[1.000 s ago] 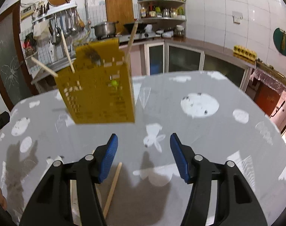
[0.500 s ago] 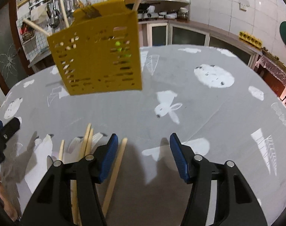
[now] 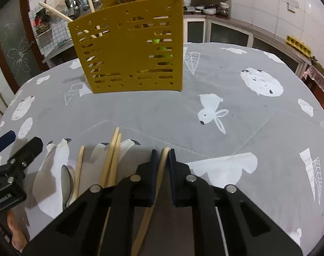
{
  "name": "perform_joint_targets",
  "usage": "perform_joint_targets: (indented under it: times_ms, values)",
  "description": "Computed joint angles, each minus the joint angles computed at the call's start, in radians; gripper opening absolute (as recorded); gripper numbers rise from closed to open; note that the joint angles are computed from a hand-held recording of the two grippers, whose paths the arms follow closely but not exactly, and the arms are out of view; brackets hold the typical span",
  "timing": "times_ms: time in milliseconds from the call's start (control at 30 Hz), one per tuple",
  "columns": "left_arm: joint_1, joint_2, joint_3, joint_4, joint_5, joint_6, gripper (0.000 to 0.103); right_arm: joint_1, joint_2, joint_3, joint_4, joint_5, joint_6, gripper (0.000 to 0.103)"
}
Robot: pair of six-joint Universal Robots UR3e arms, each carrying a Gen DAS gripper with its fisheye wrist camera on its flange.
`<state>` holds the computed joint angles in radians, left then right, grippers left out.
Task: Organize utensils
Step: 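Grasp a wooden chopstick with the right gripper while the left gripper grasps the metal spoon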
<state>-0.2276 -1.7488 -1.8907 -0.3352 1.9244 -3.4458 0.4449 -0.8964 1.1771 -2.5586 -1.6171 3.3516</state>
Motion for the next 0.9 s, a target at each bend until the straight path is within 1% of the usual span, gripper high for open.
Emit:
perform_joint_targets:
  times_ms: [67, 133, 200, 333, 467, 567, 633, 733, 867, 900]
  values:
    - [0.003, 0.007, -0.001, -0.011, -0.023, -0.005, 0.098, -0.011, -0.008, 0.009, -0.005, 0.008, -0.009, 0.007]
    - [0.011, 0.015, 0.001, -0.025, -0.055, -0.013, 0.098, -0.02, -0.012, 0.013, -0.004, 0.007, -0.024, 0.007]
    - [0.013, 0.018, 0.003, -0.038, -0.078, -0.023, 0.098, -0.039, -0.021, 0.029, -0.004, 0.031, -0.03, 0.007]
    - [0.002, 0.011, 0.022, -0.07, -0.087, -0.038, 0.098, -0.061, -0.041, 0.053, -0.012, 0.038, -0.044, 0.007]
    - [-0.024, -0.006, 0.054, -0.104, -0.08, -0.045, 0.098, -0.079, -0.053, 0.075, -0.03, -0.006, -0.053, 0.007]
    - [-0.046, -0.028, 0.097, -0.143, -0.094, -0.056, 0.098, -0.116, -0.074, 0.116, -0.045, 0.044, -0.037, 0.007]
    - [-0.055, -0.043, 0.129, -0.178, -0.111, -0.073, 0.098, -0.124, -0.08, 0.131, -0.056, 0.054, -0.034, 0.007]
    - [-0.06, -0.057, 0.152, -0.198, -0.145, -0.104, 0.098, -0.127, -0.085, 0.144, -0.07, 0.053, -0.032, 0.007]
    - [-0.09, -0.09, 0.186, -0.226, -0.099, -0.121, 0.096, -0.13, -0.083, 0.155, -0.079, 0.057, -0.037, 0.007]
    - [-0.086, -0.087, 0.181, -0.225, -0.109, -0.126, 0.093, -0.132, -0.086, 0.161, -0.082, 0.061, -0.036, 0.007]
